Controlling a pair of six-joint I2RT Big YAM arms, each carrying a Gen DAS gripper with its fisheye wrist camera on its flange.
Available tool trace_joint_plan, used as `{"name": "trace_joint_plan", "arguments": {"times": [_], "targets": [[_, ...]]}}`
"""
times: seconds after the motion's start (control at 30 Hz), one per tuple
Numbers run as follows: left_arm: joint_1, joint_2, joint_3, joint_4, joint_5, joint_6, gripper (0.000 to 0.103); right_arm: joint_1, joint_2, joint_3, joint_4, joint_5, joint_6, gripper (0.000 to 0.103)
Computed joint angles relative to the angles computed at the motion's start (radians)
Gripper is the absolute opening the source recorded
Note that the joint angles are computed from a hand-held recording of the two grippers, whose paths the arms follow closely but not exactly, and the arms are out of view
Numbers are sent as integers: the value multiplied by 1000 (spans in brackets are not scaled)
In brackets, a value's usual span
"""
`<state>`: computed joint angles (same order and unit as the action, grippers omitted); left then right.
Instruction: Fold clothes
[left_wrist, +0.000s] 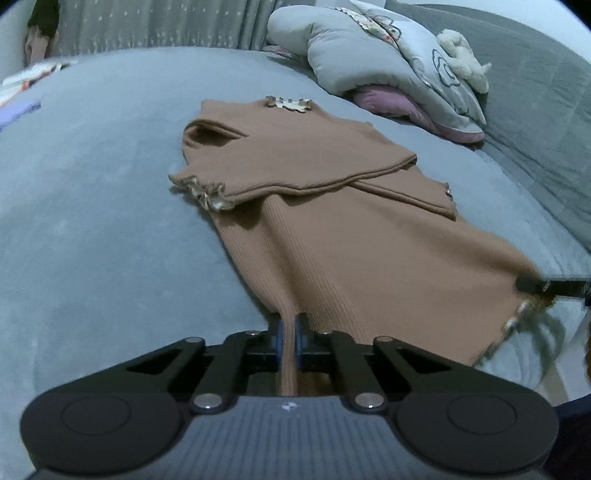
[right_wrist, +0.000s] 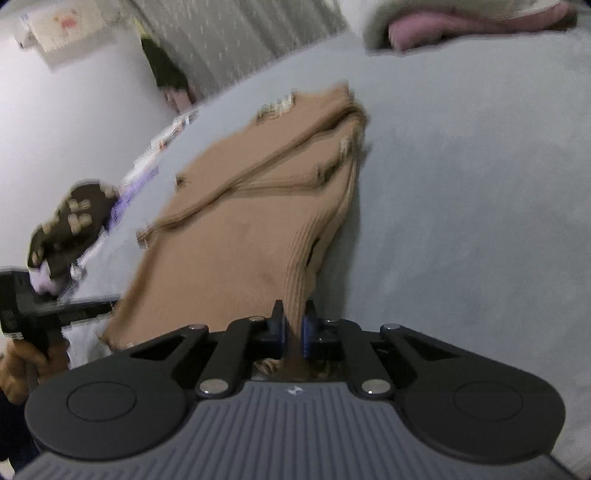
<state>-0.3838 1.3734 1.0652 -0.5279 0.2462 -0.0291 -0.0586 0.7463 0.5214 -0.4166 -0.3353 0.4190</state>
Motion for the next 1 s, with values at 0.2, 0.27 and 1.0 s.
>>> {"name": "trace_joint_plan", "arguments": {"times": [0.2,0.27,1.0], "targets": [[83,-50,30,-29,144,-62,4,1,7,31,-33,0,-74,9],[110,-41,54,-63,167,-68,4,-2,22,46,-57,-47,-111,10],[149,48,65,-123,182,-69,42,-129,93,26,-95,-141,-39,46]]}}
